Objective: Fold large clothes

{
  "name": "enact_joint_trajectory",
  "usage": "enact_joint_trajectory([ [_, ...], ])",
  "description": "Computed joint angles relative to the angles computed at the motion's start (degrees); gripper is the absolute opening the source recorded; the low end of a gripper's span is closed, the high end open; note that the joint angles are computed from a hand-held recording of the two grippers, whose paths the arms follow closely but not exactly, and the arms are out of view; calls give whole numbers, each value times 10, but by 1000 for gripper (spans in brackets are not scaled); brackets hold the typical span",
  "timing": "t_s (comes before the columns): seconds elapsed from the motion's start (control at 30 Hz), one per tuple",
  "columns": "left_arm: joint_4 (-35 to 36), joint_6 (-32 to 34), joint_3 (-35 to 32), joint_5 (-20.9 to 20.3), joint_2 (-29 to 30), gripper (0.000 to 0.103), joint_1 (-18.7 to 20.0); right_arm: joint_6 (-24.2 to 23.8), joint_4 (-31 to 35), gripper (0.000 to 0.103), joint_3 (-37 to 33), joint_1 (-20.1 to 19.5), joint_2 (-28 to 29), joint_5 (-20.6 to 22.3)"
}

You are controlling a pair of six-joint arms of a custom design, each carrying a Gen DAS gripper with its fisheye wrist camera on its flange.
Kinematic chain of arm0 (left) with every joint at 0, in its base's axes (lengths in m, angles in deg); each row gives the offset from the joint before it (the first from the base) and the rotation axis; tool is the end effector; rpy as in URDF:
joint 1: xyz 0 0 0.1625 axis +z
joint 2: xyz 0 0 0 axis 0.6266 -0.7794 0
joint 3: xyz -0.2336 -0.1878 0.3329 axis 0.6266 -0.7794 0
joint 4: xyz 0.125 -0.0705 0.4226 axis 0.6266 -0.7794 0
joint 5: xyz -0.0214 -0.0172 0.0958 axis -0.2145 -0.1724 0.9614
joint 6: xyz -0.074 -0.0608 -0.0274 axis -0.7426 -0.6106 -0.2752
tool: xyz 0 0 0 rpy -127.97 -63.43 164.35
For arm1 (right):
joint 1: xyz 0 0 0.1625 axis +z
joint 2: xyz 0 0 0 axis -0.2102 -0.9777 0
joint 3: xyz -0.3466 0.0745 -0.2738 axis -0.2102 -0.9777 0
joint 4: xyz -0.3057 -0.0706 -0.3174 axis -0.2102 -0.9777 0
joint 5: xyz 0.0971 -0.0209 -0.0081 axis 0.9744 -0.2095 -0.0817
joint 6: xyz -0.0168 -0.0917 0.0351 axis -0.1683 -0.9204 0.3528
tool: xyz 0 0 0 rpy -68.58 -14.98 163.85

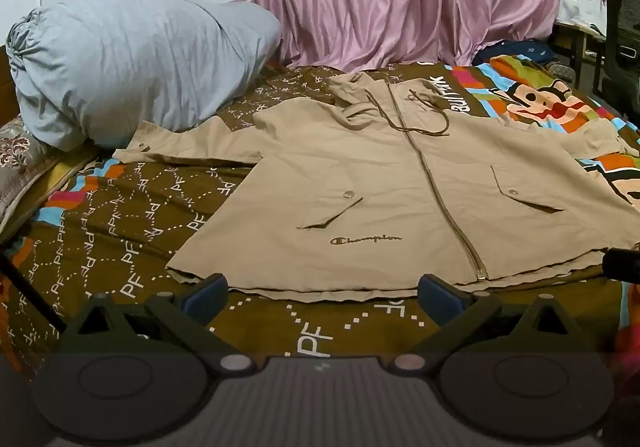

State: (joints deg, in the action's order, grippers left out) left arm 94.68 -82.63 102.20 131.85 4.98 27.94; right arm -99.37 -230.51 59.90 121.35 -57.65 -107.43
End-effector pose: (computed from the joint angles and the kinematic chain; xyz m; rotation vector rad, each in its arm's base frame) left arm -0.1019 -0.7605 0.2742 0.5126 2.0842 -0.9822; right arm 0.3360 -0.7459 0.0195 0.3976 -2.2473 1.1119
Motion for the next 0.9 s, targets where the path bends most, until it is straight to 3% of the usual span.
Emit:
enact_joint_trajectory([
  [0.9,0,-1,0,3,0,103,1,3,-2,102,5,-1,-3,3],
])
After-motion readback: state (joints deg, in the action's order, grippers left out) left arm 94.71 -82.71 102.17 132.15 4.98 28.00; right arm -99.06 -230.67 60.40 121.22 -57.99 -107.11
